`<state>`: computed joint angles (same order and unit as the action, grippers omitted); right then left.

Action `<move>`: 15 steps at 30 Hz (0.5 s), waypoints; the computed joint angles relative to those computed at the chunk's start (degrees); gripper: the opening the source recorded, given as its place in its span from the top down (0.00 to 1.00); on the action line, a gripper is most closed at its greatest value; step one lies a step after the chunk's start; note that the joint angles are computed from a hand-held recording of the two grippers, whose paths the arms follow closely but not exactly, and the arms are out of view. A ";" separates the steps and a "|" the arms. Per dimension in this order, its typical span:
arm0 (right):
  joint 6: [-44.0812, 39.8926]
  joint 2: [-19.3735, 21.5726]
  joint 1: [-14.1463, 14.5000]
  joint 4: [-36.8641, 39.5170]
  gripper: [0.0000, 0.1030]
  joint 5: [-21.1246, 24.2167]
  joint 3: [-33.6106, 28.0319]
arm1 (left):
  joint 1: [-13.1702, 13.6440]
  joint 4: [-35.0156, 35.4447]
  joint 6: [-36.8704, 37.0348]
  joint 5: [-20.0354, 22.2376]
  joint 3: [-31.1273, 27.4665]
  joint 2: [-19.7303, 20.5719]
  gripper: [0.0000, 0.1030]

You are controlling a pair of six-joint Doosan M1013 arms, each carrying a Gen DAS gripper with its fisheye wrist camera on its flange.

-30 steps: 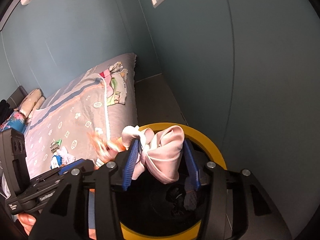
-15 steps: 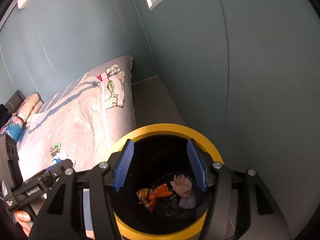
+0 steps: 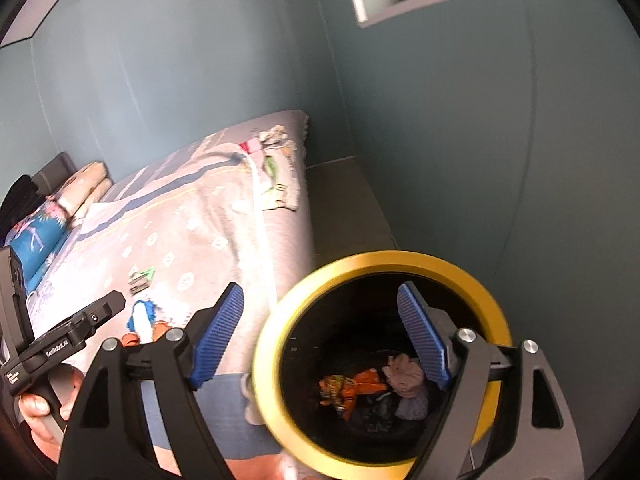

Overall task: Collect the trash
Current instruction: 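Move both open tools back toward the remaining trash on the bed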

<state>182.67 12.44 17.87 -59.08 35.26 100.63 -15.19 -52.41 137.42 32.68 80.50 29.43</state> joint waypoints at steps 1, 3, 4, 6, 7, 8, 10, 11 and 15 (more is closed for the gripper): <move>-0.66 0.44 0.25 0.10 0.26 -0.41 -0.67 | 0.48 0.19 -0.30 -0.79 0.23 -0.22 0.10; -1.78 1.00 0.78 0.31 0.26 -1.10 -1.58 | 1.13 0.87 -1.08 -1.92 0.46 -0.45 0.09; -2.29 1.46 1.10 0.30 0.26 -1.47 -2.20 | 1.37 1.22 -1.51 -2.36 0.49 -0.46 0.09; -2.97 2.35 1.68 0.02 0.26 -2.67 -3.36 | 2.12 2.34 -2.96 -3.36 0.64 -0.62 0.09; -3.04 2.59 1.81 -0.14 0.25 -3.03 -3.63 | 2.54 3.08 -3.88 -3.77 0.64 -0.63 0.09; -3.31 3.00 2.03 -0.21 0.24 -3.59 -4.14 | 2.81 3.45 -4.31 -4.03 0.74 -0.67 0.09; -4.02 3.89 2.46 -0.19 0.23 -4.70 -5.22 | 3.45 4.90 -5.79 -4.83 0.90 -0.73 0.09; -4.58 4.37 2.70 -0.03 0.23 -5.17 -5.85 | 3.81 5.61 -6.56 -5.23 0.96 -0.74 0.09; -7.56 6.12 3.34 1.85 0.22 -7.01 -8.26 | 5.14 8.57 -10.43 -6.25 0.95 -0.51 0.09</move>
